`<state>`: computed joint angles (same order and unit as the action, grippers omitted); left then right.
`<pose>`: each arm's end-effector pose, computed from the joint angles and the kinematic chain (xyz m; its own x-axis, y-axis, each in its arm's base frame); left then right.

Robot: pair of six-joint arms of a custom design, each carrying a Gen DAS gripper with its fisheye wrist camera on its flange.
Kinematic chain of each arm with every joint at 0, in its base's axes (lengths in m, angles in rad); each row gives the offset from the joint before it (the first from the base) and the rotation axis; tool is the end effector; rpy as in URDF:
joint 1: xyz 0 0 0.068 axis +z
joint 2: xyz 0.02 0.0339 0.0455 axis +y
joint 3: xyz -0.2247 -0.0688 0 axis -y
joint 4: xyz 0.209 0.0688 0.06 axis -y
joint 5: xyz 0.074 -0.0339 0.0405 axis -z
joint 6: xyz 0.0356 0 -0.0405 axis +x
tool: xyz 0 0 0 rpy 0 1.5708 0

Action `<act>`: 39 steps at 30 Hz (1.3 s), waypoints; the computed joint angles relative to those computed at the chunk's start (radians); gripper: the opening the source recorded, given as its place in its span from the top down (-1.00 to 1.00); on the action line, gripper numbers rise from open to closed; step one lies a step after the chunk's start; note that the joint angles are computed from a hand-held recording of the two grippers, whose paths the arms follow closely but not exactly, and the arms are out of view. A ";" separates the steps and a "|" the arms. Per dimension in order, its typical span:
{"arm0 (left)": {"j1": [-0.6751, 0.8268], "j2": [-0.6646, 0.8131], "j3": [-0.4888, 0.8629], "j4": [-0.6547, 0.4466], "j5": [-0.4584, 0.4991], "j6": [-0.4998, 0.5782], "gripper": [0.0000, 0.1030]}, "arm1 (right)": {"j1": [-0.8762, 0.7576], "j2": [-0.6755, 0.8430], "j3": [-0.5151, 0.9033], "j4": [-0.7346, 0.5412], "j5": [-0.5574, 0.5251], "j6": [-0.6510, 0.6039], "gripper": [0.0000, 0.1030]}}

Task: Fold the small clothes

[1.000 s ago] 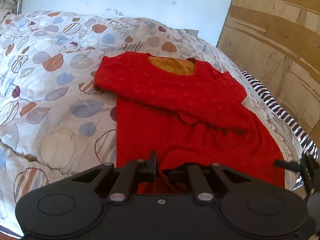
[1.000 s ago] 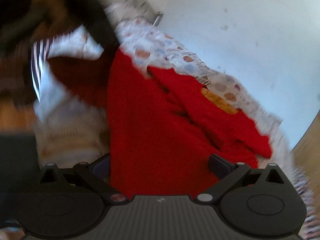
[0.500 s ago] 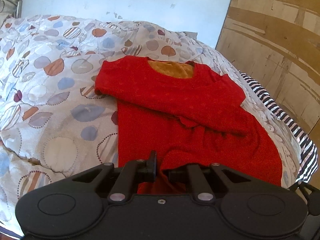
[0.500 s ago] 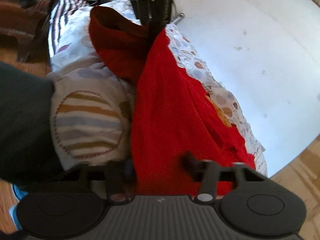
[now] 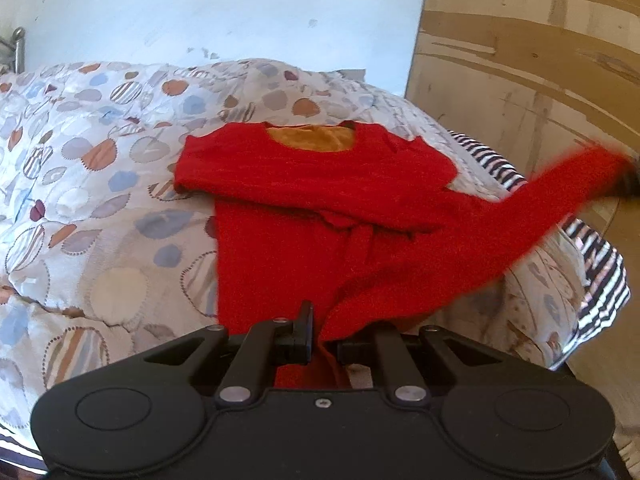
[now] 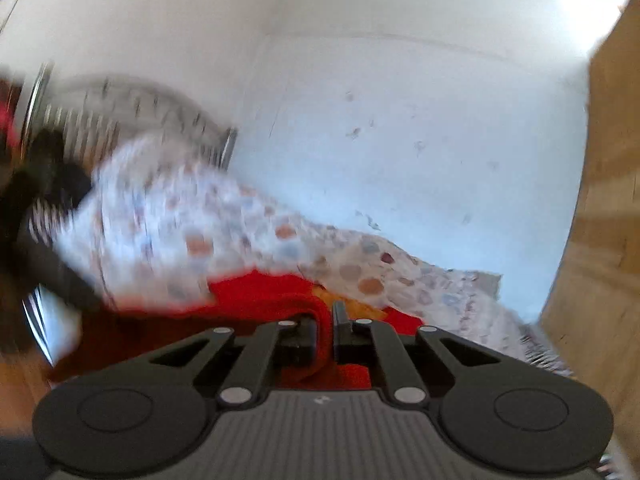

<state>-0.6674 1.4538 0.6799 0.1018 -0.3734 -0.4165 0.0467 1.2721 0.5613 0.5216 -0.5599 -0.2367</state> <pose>0.2193 -0.1563 0.1668 -0.5897 -0.0149 -0.8075 0.1241 0.9863 -0.1089 0.2526 0.0307 0.2178 -0.0512 -0.2013 -0.9782 -0.5890 0.7971 -0.1332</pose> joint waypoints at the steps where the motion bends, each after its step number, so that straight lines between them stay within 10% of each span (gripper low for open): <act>1: -0.025 -0.005 -0.012 0.010 -0.024 0.003 0.80 | -0.006 0.018 0.048 -0.029 -0.020 0.027 0.86; 24: -0.371 0.329 -0.043 0.055 -0.464 -0.254 0.52 | -0.078 -0.082 0.027 -0.105 -0.093 0.115 0.88; 27: -0.401 0.313 -0.059 0.010 -0.524 -0.307 0.86 | -0.105 -0.115 -0.022 -0.095 -0.102 0.116 0.88; 39: -0.621 0.043 -0.184 -0.076 -0.924 -0.454 0.94 | -0.509 -0.196 -0.444 0.186 -0.385 0.231 0.93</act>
<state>-1.2881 1.4964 0.4959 0.0259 -1.2974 -0.8702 -0.4625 1.0762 0.1174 0.7076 -0.9450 -0.0060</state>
